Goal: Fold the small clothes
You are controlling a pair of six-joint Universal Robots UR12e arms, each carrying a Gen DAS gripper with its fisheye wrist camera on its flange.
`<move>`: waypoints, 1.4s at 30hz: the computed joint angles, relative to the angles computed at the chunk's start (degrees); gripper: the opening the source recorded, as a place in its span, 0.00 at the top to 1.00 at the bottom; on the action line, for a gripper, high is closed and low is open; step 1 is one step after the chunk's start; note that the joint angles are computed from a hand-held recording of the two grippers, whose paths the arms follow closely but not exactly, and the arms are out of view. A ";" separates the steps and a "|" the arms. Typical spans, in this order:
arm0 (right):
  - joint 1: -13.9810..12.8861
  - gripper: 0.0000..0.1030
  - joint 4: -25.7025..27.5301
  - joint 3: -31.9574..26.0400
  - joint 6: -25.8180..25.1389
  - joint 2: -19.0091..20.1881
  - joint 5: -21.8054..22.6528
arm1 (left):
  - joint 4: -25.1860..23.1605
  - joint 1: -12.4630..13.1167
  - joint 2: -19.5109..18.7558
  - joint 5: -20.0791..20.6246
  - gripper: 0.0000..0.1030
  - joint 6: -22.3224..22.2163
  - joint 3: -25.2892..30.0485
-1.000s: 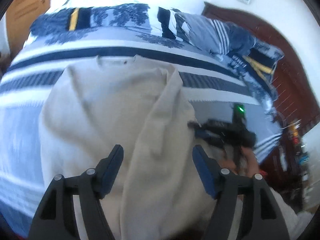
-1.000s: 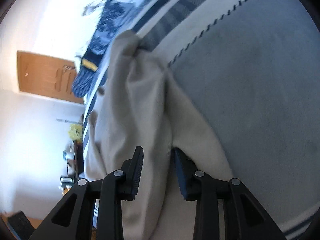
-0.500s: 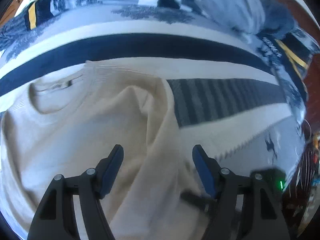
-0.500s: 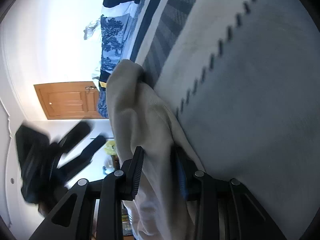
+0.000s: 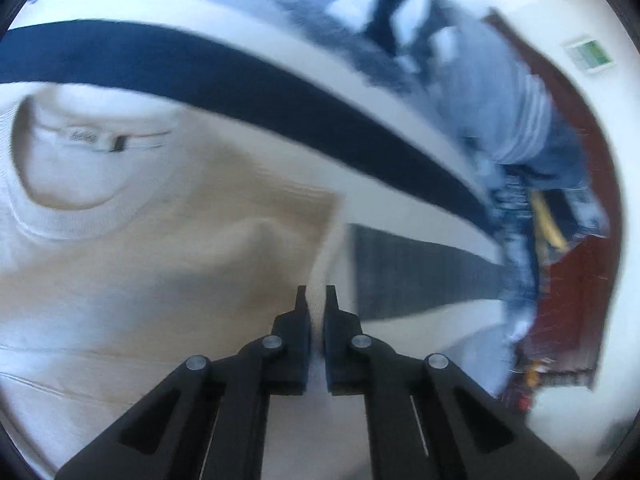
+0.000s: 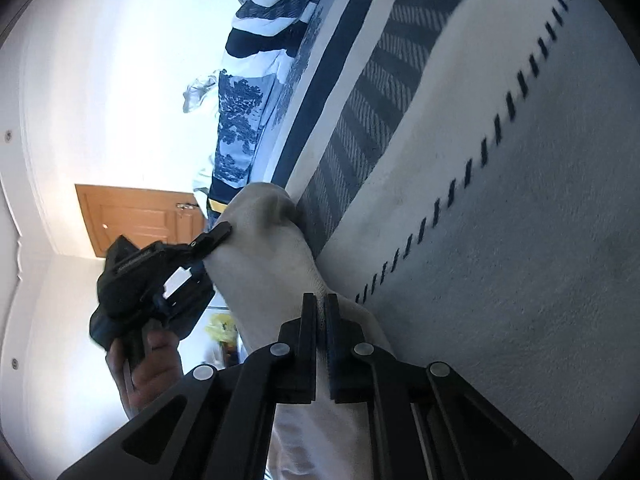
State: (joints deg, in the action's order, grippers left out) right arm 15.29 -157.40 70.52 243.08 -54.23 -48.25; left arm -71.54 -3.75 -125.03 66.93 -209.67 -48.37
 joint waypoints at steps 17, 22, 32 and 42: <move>-0.04 0.92 12.25 2.27 -8.96 -3.12 -3.82 | 6.72 -0.98 2.81 6.51 0.74 2.80 -2.57; 0.22 0.47 8.96 2.78 -13.78 -4.83 -5.77 | 14.71 -0.14 16.21 12.56 0.40 8.25 -17.05; 3.68 0.47 7.92 10.64 -23.42 -12.30 0.76 | 15.75 3.30 42.10 17.71 0.31 4.86 -48.00; 6.77 0.47 23.39 19.12 -36.36 -23.40 -12.15 | 15.28 2.82 50.42 23.66 0.31 -0.39 -61.09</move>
State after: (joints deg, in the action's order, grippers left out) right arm 22.06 -134.01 89.65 206.72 -77.63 -60.40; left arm -56.25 -0.93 -74.61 90.58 -210.06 -109.46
